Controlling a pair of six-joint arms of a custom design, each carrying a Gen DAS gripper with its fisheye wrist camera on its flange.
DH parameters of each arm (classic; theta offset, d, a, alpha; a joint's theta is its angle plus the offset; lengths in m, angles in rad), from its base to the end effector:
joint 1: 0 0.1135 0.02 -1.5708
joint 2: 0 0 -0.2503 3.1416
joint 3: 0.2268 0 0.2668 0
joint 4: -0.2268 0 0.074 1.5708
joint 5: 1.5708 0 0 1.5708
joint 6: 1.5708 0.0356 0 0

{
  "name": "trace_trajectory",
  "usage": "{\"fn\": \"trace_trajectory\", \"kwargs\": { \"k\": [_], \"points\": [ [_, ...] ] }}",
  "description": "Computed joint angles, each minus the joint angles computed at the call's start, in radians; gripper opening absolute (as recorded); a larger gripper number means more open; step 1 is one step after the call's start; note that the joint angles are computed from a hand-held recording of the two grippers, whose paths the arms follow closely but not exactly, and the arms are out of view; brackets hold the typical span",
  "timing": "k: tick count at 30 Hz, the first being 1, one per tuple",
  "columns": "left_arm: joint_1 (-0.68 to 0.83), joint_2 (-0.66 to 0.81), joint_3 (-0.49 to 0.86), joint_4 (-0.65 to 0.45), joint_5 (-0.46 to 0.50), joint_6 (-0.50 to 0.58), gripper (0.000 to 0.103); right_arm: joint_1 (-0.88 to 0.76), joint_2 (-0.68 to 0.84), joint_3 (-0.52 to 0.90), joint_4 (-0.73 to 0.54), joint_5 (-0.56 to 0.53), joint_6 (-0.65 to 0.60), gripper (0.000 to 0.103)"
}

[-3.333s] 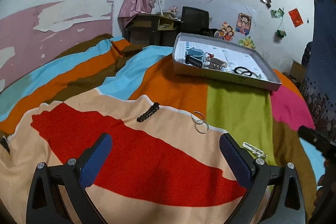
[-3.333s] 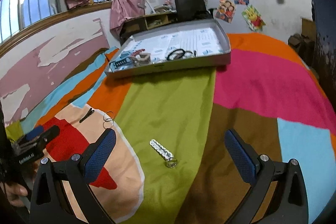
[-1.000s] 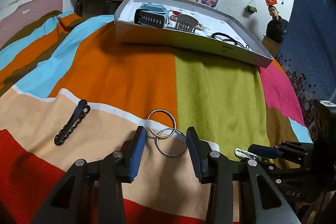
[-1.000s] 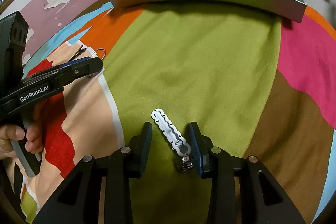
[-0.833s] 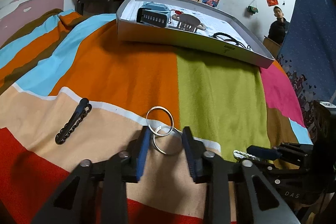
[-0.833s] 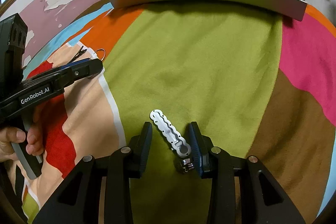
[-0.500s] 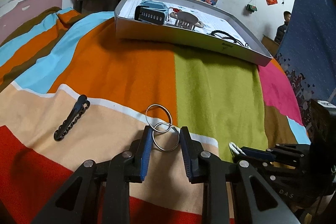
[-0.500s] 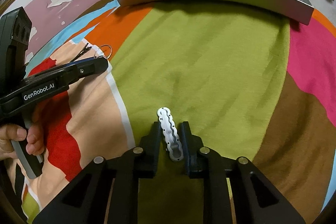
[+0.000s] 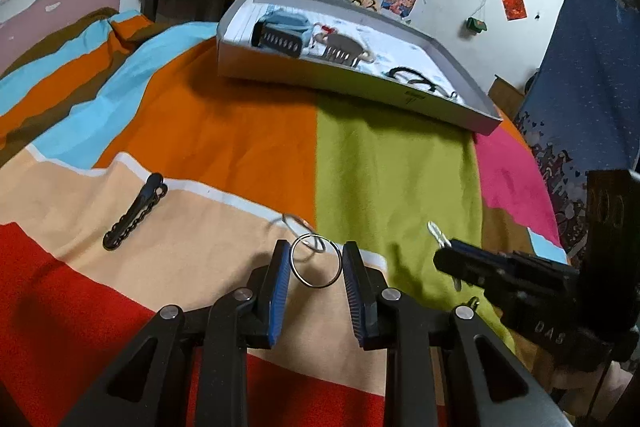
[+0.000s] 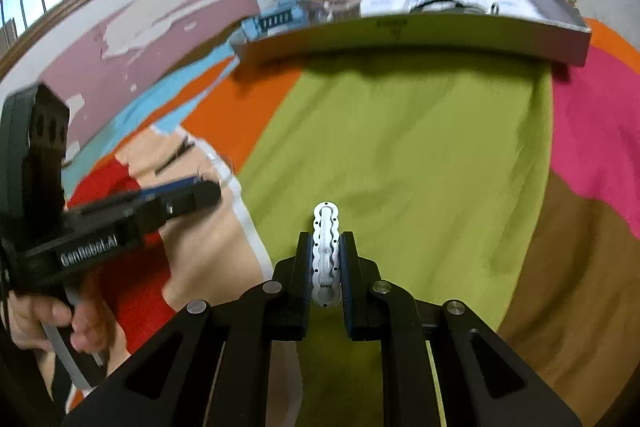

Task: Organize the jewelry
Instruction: 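Carry the rings with the left tool while the right carries the white keychain to the tray, then open the left tool over the tray while the right tool releases the keychain there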

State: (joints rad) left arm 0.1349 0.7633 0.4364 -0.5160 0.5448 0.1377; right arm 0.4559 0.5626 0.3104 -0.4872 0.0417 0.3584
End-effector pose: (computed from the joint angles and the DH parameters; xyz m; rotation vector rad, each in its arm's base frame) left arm 0.1750 0.0051 0.1819 0.2485 2.3047 -0.5186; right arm 0.1407 0.0673 0.1664 -0.0924 2.3357 0.3638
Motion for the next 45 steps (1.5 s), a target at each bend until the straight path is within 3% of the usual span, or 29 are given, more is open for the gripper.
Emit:
{"fn": "trace_trajectory", "kwargs": {
  "k": [12, 16, 25, 30, 39, 45],
  "points": [
    [-0.055, -0.109, 0.03, -0.057, -0.03, 0.0, 0.025, -0.072, -0.126, 0.025, -0.065, -0.018, -0.022, 0.012],
    [-0.098, -0.084, 0.091, -0.055, -0.064, 0.012, 0.025, -0.122, -0.14, 0.042, -0.058, -0.046, -0.053, 0.012],
    [-0.278, 0.241, 0.363, 0.151, -0.14, -0.154, 0.025, -0.445, 0.089, 0.211, 0.14, -0.207, -0.264, 0.012],
    [-0.368, 0.474, 0.501, 0.27, -0.196, -0.25, 0.025, -0.552, 0.275, 0.316, 0.263, -0.223, -0.311, 0.012],
    [-0.451, 0.679, 0.619, 0.292, -0.274, -0.269, 0.025, -0.643, 0.459, 0.357, 0.351, -0.237, -0.318, 0.012],
    [-0.478, 0.679, 0.602, 0.296, -0.358, -0.274, 0.026, -0.652, 0.523, 0.358, 0.365, -0.235, -0.308, 0.012]
  ]
}}
